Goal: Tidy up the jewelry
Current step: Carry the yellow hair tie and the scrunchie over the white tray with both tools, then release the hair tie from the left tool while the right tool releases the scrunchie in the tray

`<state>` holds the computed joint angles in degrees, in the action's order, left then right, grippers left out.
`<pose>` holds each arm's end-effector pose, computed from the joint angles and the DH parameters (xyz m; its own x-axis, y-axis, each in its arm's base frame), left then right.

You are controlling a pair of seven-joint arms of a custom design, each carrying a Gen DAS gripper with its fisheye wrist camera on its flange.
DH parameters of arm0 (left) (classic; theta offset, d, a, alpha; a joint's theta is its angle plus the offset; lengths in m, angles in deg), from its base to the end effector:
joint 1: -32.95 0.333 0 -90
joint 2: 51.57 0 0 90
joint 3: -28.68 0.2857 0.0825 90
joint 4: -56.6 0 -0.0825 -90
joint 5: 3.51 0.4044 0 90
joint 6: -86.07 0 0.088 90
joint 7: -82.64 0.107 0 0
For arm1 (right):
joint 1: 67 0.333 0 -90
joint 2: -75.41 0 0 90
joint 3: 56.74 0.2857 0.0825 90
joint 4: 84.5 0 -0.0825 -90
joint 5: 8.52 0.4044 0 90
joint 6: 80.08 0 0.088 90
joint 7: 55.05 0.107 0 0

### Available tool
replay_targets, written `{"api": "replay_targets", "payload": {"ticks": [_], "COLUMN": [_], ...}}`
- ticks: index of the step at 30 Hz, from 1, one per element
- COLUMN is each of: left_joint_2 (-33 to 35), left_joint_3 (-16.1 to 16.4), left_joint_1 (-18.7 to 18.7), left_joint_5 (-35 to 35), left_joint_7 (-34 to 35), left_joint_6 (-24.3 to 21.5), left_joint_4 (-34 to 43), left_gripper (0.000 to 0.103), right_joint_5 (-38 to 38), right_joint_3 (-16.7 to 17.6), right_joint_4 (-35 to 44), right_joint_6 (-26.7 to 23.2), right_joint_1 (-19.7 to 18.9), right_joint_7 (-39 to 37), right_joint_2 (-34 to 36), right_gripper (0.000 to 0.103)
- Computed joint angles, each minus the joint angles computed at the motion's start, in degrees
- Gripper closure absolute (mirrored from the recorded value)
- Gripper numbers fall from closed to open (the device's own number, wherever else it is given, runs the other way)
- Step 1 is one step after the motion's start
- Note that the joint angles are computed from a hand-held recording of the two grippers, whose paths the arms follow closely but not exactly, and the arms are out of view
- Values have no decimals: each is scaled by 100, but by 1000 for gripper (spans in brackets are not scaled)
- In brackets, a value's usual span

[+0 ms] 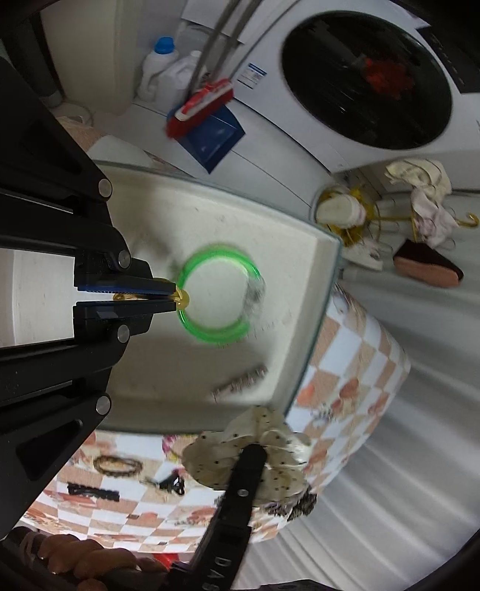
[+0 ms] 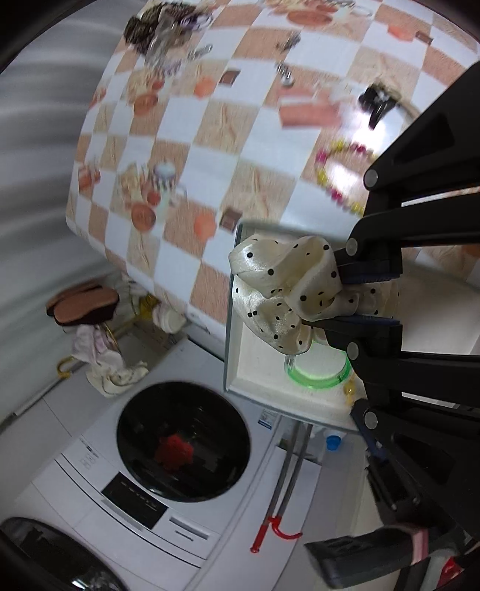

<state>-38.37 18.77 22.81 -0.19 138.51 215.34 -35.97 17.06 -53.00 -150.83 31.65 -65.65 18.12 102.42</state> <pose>0.6426 -0.2226 0.5009 0.1870 -0.9593 0.2118 -0.9053 -0.2520 -0.3419 0.7250 0.0821 0.5430 0.3229 -0.8760 -0.3583 -0.9023 -0.1707 -0.3959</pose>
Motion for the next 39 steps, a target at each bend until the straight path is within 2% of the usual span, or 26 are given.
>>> {"api": "replay_targets", "payload": {"ticks": [10, 22, 25, 27, 34, 38, 39], "left_joint_2": [96, 483, 521, 535, 533, 544, 546], "left_joint_3": [61, 96, 97, 105, 100, 90, 86], "left_joint_1": [-72, -295, -307, -316, -320, -324, -322], "left_joint_5": [463, 1025, 1054, 1069, 1065, 1048, 1033], "left_joint_7": [-159, -163, -125, -131, -152, -106, -89], "left_joint_6": [-265, -838, -923, -983, -1088, -1128, -1137], "left_joint_4": [-104, 353, 430, 472, 516, 580, 593], "left_gripper": [96, 96, 96, 96, 96, 96, 96], "right_joint_5": [-181, -552, -626, -645, -438, -282, -225], "right_joint_3": [115, 73, 60, 66, 150, 165, 167], "right_joint_4": [946, 1249, 1437, 1527, 1455, 1329, 1271], "right_joint_6": [-291, -575, -703, -760, -776, -737, -736], "right_joint_1": [206, 264, 269, 260, 140, 72, 36], "right_joint_7": [307, 632, 739, 797, 847, 908, 930], "right_joint_2": [866, 1270, 1392, 1438, 1304, 1133, 1071], "right_gripper": [88, 84, 68, 54, 31, 28, 21]}}
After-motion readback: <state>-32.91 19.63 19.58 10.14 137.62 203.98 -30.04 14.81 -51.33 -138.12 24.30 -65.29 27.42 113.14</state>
